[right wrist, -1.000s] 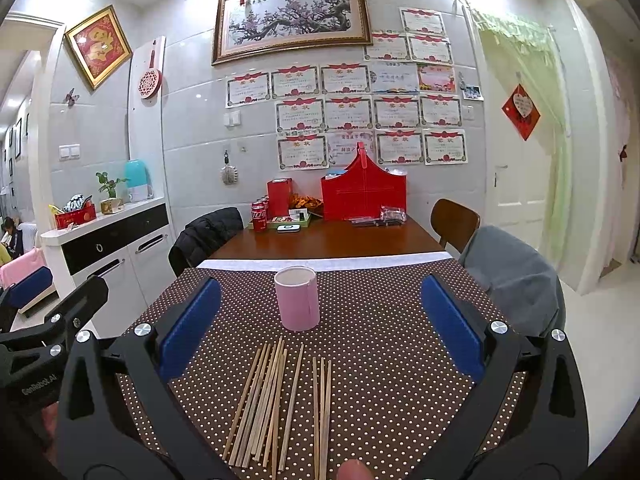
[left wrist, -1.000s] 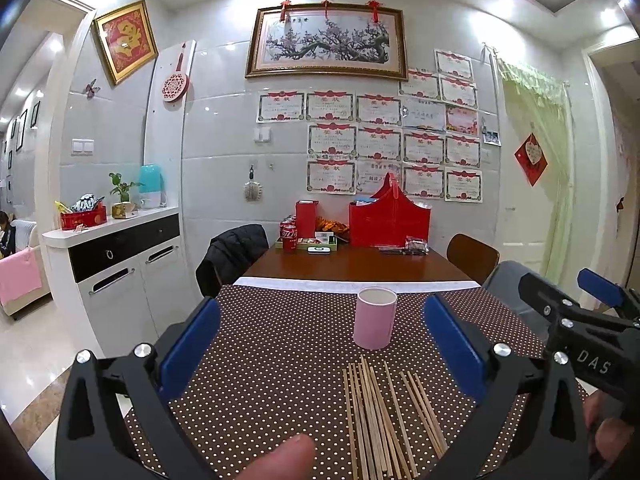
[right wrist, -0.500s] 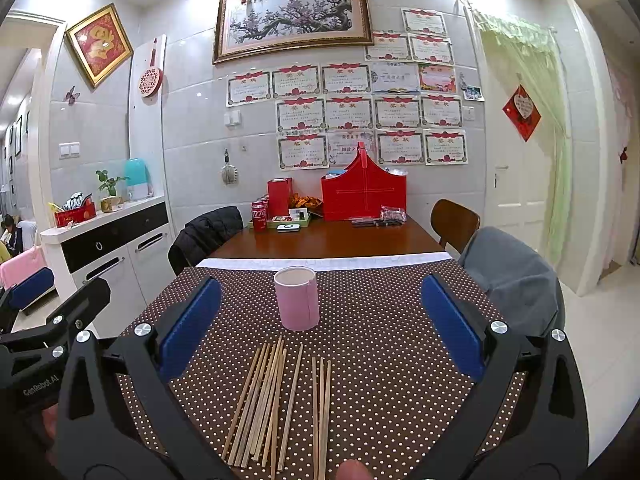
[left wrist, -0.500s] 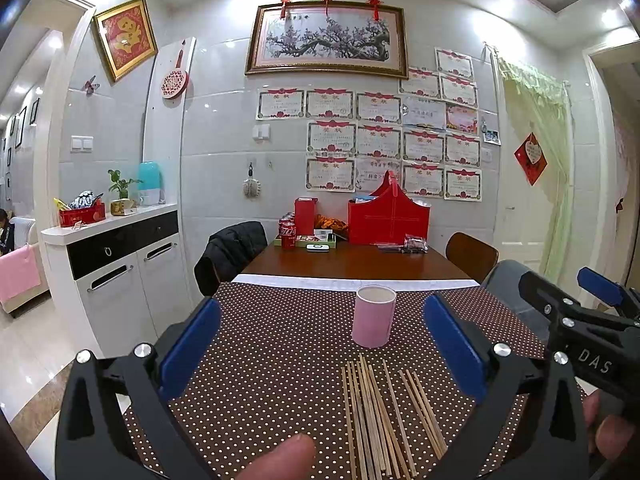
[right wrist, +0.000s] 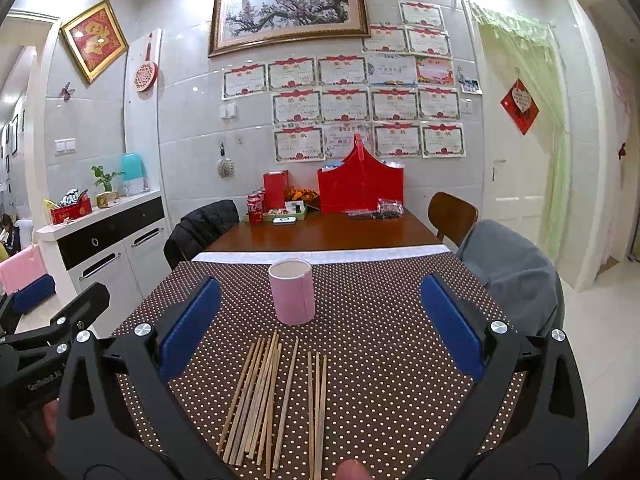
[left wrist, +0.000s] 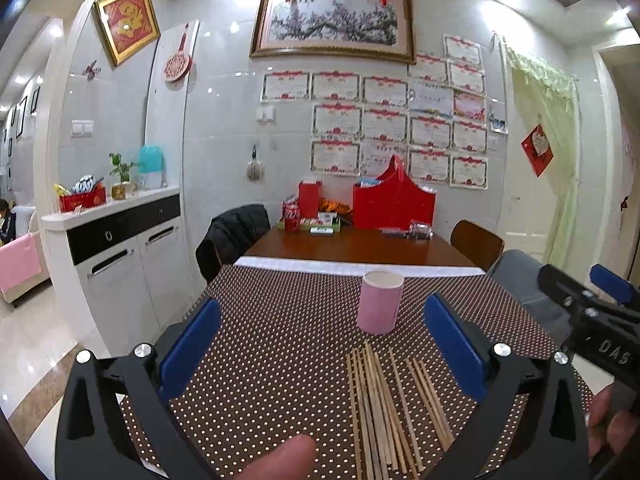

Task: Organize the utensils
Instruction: 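Lower the left gripper toward the chopsticks while the right gripper also descends to them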

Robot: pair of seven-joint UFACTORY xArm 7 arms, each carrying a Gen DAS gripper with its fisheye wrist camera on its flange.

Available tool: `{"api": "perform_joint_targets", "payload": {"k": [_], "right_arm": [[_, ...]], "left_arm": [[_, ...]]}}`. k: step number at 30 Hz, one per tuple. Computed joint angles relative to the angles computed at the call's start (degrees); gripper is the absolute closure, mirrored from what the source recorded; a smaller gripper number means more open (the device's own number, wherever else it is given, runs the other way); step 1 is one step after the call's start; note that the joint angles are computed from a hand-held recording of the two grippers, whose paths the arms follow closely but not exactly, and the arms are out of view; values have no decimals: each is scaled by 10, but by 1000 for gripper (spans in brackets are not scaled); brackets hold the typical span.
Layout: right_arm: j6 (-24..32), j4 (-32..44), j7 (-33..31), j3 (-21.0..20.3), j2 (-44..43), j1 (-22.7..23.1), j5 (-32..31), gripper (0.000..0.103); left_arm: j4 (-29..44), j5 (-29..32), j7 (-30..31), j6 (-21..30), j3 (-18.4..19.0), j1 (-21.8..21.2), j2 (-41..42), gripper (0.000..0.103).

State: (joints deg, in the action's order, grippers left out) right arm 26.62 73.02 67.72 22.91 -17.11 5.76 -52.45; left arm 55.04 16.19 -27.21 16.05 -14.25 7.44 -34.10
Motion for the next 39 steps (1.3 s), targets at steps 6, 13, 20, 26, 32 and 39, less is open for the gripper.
{"api": "perform_joint_targets", "payload": {"k": [6, 13, 20, 26, 32, 39], "right_arm": [[15, 10, -15, -7, 17, 10, 9, 5], [26, -2, -99, -60, 58, 43, 101, 5], [60, -2, -225, -109, 119, 79, 227, 5], [69, 2, -287, -127, 154, 98, 274, 5], [84, 1, -317, -141, 172, 106, 301, 5], [88, 0, -338, -147, 174, 106, 315, 5]], "left_arm": [[6, -3, 17, 25, 12, -18, 33, 4], [25, -11, 51, 82, 39, -51, 104, 4], [45, -33, 95, 130, 74, -90, 182, 4], [59, -30, 107, 145, 84, -103, 234, 4], [81, -63, 149, 160, 102, -120, 275, 4], [107, -82, 179, 182, 106, -129, 300, 4]]}}
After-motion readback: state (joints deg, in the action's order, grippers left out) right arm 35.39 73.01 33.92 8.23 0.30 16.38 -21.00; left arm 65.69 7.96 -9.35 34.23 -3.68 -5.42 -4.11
